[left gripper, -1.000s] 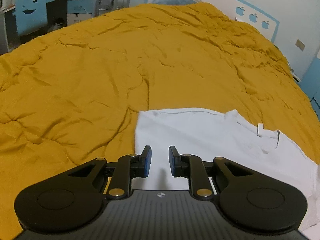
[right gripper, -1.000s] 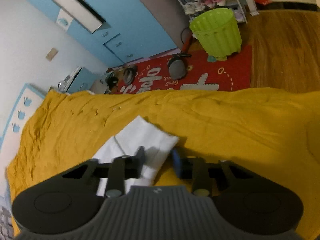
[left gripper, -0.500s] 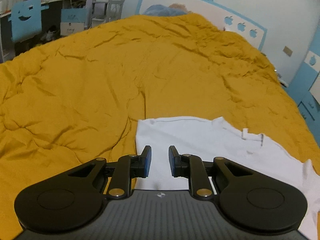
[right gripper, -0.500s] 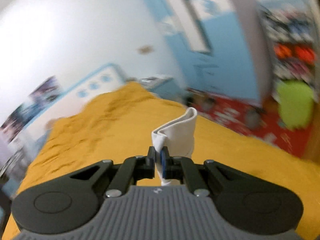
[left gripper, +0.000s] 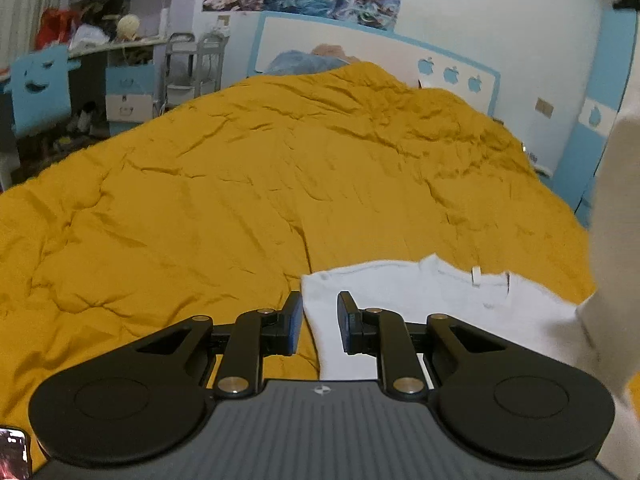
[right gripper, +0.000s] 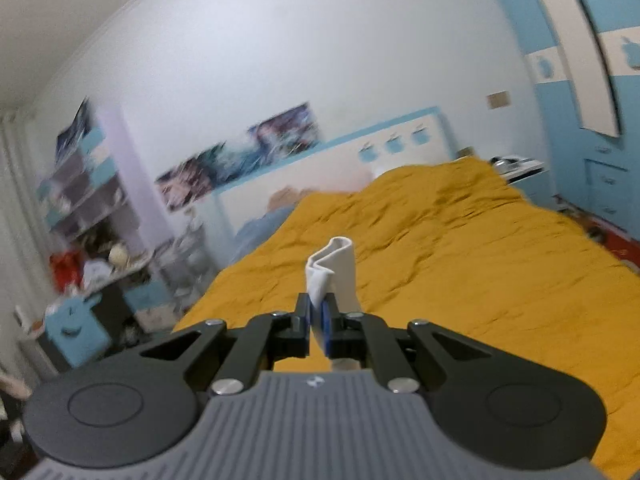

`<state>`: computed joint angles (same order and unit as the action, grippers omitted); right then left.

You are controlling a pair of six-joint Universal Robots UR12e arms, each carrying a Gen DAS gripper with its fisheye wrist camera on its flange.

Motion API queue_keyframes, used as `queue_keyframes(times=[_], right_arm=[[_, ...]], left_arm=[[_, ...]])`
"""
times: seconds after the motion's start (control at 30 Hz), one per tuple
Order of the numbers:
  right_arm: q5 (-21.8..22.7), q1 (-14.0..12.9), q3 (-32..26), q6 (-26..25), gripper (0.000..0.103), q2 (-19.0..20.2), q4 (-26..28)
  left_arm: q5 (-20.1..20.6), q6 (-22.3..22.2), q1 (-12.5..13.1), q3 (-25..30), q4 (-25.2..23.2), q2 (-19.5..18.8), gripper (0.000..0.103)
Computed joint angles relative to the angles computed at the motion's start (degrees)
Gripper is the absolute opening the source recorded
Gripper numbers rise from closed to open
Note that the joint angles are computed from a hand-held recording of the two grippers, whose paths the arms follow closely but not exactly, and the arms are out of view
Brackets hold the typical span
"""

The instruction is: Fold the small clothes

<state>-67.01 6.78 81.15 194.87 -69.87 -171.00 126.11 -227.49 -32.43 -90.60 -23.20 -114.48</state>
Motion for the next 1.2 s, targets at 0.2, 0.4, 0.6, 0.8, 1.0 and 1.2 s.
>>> queue_keyframes(times=[0.2,0.4,0.6,0.8,1.0,1.2], right_arm=[[-1.9,7.7,3.9,-3.3,0.000,1.3,5.9],[-0.7,11.9,7.8,-7.1,0.001,3.7,12.1],[6.8,11.5,8.6,-7.5,0.025,5.8,17.0],[10.2,9.9,8.3,-5.6,0.035,6.1,14.4],[4.5,5.0,10.7,-6.4,0.035,4.5,11.1],[-5.6,-1.2,12.2,-5.3,0.036,4.2,9.6]], left_arm=[[-5.4,-3.7,1.7,-4.5,6.0,2.1,0.022],[-11.4,-6.6,3.6,-8.4,10.8,3.1,0.022],[-17.4,-9.7,5.2,-10.8,18.0,2.6,0.035],[-22.7,-10.0,6.5,-9.6,19.9,0.6,0.037],[-23.6,-7.9,6.6,-6.4,16.5,-2.1,0.037],[-24.6,-5.5,7.2,-2.5,12.0,-4.7,0.037]])
